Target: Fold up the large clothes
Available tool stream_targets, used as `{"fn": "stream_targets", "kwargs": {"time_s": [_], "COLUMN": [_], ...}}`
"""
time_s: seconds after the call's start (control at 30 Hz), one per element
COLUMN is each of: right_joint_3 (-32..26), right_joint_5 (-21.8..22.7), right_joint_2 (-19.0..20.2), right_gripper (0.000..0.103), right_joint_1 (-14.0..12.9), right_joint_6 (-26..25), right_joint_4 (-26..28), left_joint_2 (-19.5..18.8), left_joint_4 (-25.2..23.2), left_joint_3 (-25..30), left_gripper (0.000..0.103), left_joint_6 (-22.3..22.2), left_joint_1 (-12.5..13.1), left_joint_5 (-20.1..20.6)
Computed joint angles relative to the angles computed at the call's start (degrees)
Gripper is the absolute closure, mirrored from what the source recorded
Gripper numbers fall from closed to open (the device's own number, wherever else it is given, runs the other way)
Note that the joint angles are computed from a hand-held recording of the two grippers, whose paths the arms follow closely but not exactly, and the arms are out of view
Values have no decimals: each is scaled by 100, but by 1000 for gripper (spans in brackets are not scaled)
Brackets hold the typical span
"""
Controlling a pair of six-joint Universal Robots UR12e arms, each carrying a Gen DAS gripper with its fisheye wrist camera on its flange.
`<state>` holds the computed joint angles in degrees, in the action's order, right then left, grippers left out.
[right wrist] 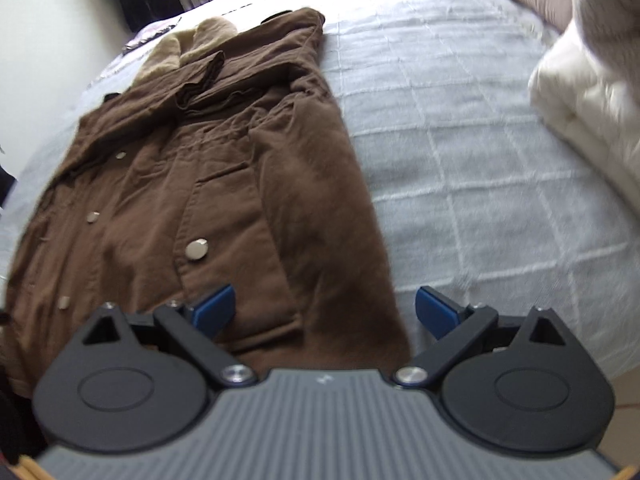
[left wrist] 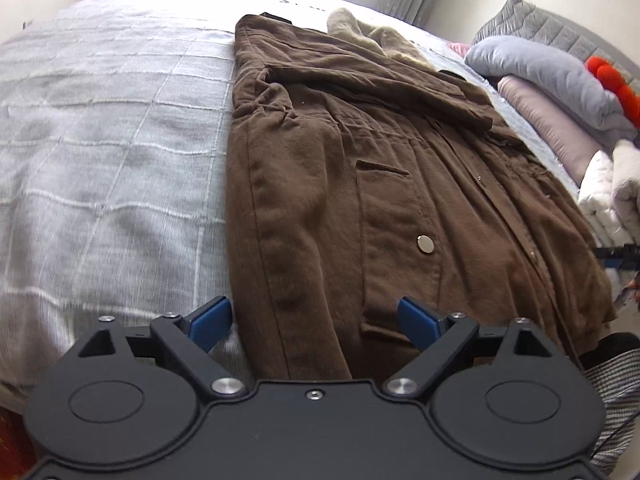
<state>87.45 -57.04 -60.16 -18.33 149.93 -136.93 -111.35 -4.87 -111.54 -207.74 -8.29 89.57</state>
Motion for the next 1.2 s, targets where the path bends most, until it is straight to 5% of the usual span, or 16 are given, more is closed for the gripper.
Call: {"fn": "stream_targets", "kwargs": {"time_s": [0.23, 0.4, 0.77, 0.93, 1.0, 1.2], "right_joint_3": [50, 88, 104, 164, 192, 379], "right_joint_5": [293, 297, 489, 645, 797, 1374], "right_joint_2": [-86, -124, -125, -179, -210, -370], "right_gripper": [5, 5, 14, 78, 92, 96], "right_joint_1": [-97, -121, -306, -358, -411, -536], "right_joint_6": [-248, -353, -176, -120, -118, 123], "right_joint_4": [462, 598, 917, 1049, 1099, 837], "left_joint_2": [152, 153, 3, 137, 218, 370], "left_joint_4": [56, 184, 171, 246, 401, 1071], "left_joint_3": [-224, -391, -425, -503, -556, -666], "left_gripper": [16, 17, 57, 76, 79, 84], "left_joint_6": [-89, -372, -539, -570, -577, -770], "left_joint_1": [65, 175, 84, 50, 44, 35], "left_joint_5": [-348, -968, -1162, -1110, -1073, -988]}}
